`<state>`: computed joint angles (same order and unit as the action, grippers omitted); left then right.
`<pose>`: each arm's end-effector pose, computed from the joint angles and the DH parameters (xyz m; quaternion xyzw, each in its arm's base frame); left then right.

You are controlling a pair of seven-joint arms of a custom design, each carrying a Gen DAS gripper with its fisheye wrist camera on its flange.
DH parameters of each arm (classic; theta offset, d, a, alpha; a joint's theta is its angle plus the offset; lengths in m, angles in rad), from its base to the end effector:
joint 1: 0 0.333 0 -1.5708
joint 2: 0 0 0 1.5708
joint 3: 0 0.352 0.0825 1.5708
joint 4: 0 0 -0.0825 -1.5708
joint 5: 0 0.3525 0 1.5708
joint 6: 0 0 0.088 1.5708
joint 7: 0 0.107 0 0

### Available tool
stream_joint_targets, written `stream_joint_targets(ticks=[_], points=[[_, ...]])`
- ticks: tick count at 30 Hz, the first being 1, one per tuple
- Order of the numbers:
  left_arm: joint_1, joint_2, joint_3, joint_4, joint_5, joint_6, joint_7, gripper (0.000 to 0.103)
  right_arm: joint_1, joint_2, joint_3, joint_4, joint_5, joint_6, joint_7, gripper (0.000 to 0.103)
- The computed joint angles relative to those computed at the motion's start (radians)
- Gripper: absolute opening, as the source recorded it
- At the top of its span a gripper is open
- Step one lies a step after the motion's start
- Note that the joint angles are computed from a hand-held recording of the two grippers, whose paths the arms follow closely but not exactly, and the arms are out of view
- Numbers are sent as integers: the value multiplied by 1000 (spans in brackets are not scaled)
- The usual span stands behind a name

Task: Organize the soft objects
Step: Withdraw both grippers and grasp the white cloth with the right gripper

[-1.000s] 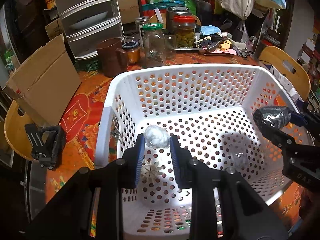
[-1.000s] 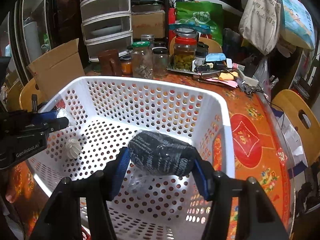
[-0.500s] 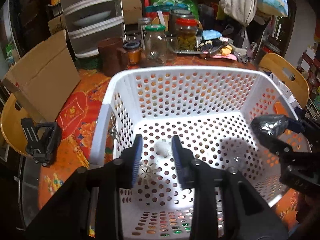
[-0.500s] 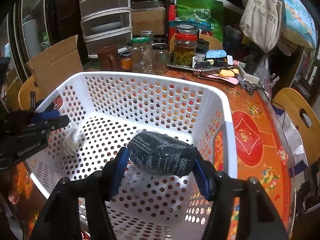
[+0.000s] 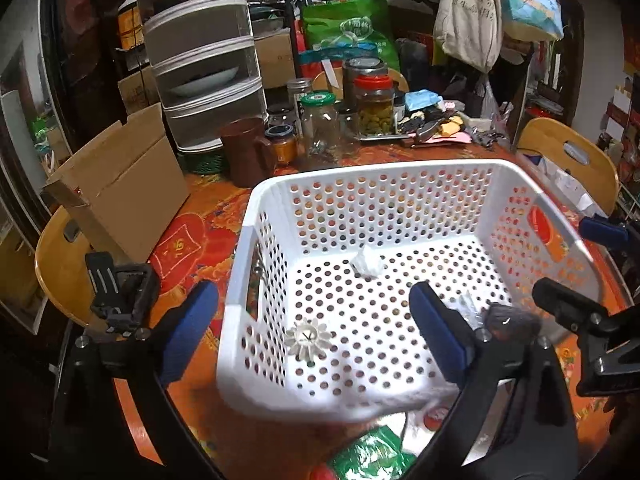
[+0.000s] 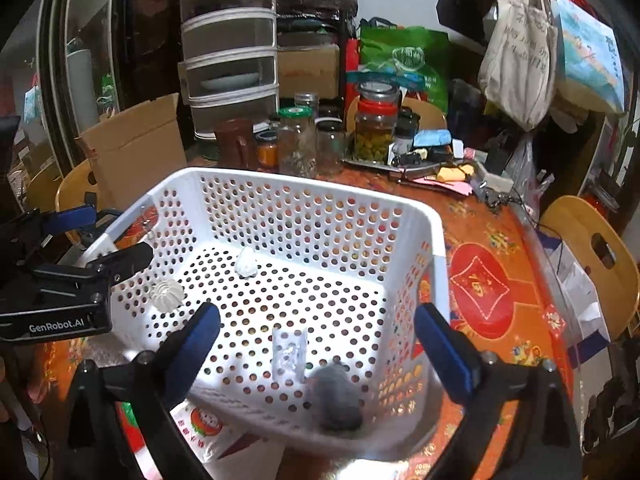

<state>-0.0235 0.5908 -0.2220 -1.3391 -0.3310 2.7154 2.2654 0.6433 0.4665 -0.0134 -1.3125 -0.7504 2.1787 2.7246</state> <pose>0.7495 -0.1228 0.5233 -0.4224 0.8060 -0.3449 0.2301 0.5945 0.4046 0.5639 -0.5823 0.7155 -0.3175 0.2195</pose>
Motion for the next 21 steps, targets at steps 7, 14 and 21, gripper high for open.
stream_joint_targets(ticks=[7,14,21], points=[[90,-151,-58,-212,-127,83,117,96,39,-90,14,-96,-77,-23,73,100],[160,-266,-75,-380,-313,105,260,98,41,-203,71,-254,-141,-16,182,100],[182,-312,-45,-486,-491,53,430,98,20,-266,132,-395,-145,21,263,100]])
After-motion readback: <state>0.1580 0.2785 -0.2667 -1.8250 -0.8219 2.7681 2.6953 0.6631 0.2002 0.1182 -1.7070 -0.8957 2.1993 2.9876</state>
